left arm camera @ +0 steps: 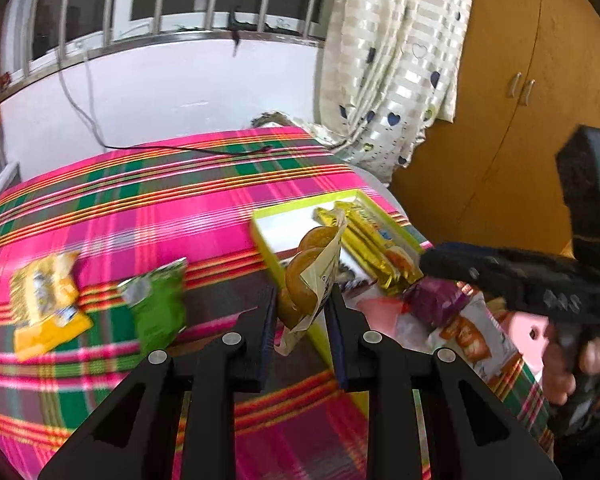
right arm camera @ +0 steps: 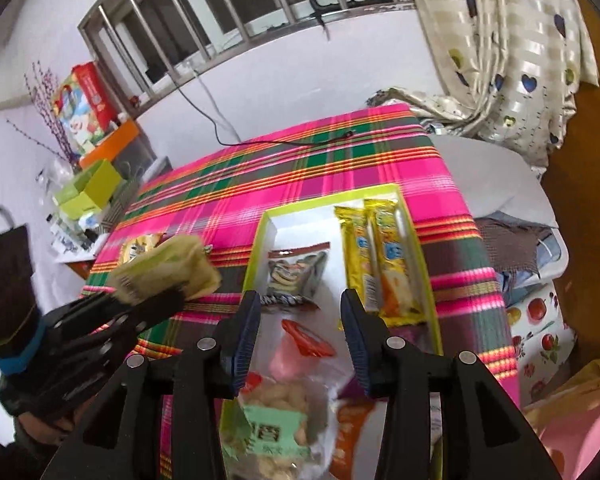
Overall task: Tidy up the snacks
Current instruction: 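Release the pastry and bread into the tray with both grippers, then grasp the yellow chip bag with the left gripper while the right grasps the green bag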
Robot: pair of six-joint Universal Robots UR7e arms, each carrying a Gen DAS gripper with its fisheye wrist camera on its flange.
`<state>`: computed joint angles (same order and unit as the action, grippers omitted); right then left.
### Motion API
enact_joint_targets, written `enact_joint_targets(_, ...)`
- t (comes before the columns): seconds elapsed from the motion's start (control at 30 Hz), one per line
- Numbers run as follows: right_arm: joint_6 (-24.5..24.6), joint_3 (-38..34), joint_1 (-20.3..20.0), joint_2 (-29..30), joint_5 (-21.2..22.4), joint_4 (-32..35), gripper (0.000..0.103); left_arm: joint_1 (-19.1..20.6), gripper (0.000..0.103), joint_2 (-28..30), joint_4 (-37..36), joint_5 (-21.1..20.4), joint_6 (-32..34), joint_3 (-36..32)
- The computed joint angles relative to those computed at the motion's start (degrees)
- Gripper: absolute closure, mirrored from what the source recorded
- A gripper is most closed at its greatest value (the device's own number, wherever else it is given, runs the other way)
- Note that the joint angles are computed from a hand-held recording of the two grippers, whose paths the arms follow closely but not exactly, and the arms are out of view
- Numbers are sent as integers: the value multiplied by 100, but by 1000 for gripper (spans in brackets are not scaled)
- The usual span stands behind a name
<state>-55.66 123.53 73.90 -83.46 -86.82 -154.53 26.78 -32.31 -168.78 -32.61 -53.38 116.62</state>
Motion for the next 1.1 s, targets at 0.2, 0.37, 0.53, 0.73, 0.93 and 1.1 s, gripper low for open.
enact_joint_targets(0.2,-73,-40,-76,-44,63,24,63,408,78,378,31,23,724,-718)
enact_joint_targets(0.37,-68,-96,-123,-23,70,28,63,555,70,556,-260,-65,1247,-943)
enact_joint_targets(0.53,-68,-50,-113,-56,95,29,63,395,59,509,-605,-138,1344,-739)
enact_joint_targets(0.73,-171,140,-54,-205,120,17,63,133,59,214,-599,-53,615,-208)
enact_joint_targets(0.93,-283,386,76,-285,51,-67,63,-174,59,-280,43,256,-807,525)
enact_joint_targets(1.1,-343,562,247,-247,-46,-163,63,-354,59,-700,770,346,-1976,1044)
